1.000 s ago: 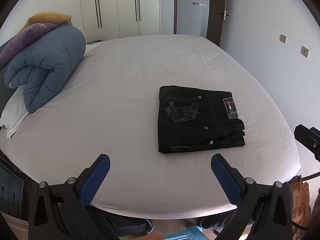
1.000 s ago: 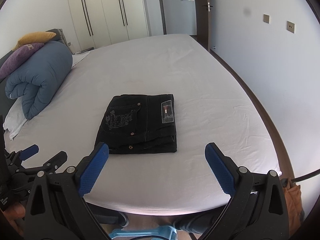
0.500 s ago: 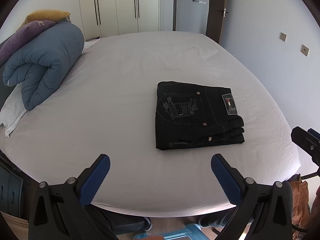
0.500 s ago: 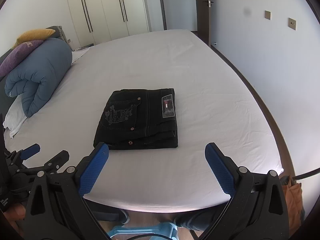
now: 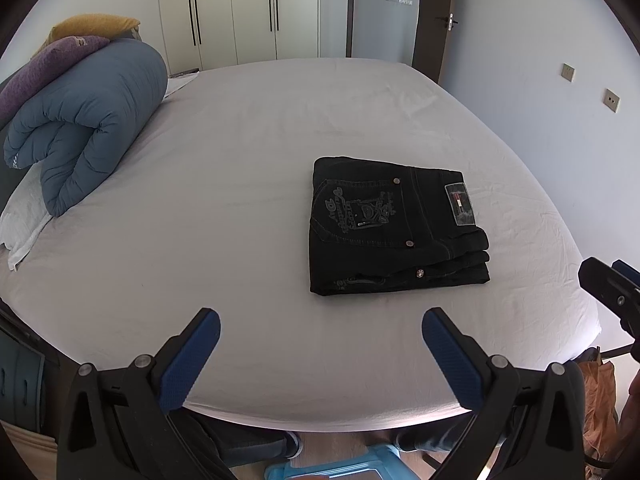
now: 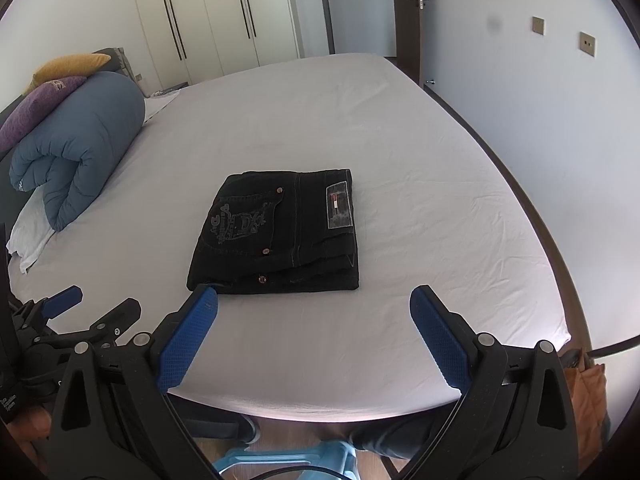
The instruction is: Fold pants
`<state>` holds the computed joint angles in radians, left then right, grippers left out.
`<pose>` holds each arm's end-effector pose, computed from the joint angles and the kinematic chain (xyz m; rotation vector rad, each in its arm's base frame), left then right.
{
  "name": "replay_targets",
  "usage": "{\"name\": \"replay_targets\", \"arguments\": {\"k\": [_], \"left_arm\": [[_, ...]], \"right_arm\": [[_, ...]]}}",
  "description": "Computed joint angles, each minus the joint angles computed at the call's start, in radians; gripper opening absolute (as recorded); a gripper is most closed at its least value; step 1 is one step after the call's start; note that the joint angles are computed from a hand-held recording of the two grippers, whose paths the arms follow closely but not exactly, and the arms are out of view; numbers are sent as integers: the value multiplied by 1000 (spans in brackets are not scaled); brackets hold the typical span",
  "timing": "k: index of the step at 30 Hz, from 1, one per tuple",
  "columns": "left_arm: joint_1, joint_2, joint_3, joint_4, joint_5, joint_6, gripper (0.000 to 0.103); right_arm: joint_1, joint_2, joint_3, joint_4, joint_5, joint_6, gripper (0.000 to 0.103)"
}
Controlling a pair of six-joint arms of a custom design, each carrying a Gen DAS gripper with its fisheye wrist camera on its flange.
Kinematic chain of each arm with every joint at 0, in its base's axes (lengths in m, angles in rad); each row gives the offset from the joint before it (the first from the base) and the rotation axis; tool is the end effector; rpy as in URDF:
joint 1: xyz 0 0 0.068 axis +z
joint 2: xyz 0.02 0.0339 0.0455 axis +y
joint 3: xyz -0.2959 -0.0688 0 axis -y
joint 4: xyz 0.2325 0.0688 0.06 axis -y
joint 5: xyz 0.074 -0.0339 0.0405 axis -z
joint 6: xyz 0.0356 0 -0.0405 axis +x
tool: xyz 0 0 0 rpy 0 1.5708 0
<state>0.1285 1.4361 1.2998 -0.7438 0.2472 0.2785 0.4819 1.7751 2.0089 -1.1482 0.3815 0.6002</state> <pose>0.2866 0.0283 0.3509 0.2887 2.4010 -0.1183 0.3230 0.1540 0.4307 0.2984 2.3783 0.0236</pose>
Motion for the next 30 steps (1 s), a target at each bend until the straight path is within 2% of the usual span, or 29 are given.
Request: {"name": "replay_targets", "arguments": {"k": [30], "left_arm": [[-6,-10,-20,7,-6,-5,103]], "right_arm": [[5,-4,-32,25,-9,5,98]]}}
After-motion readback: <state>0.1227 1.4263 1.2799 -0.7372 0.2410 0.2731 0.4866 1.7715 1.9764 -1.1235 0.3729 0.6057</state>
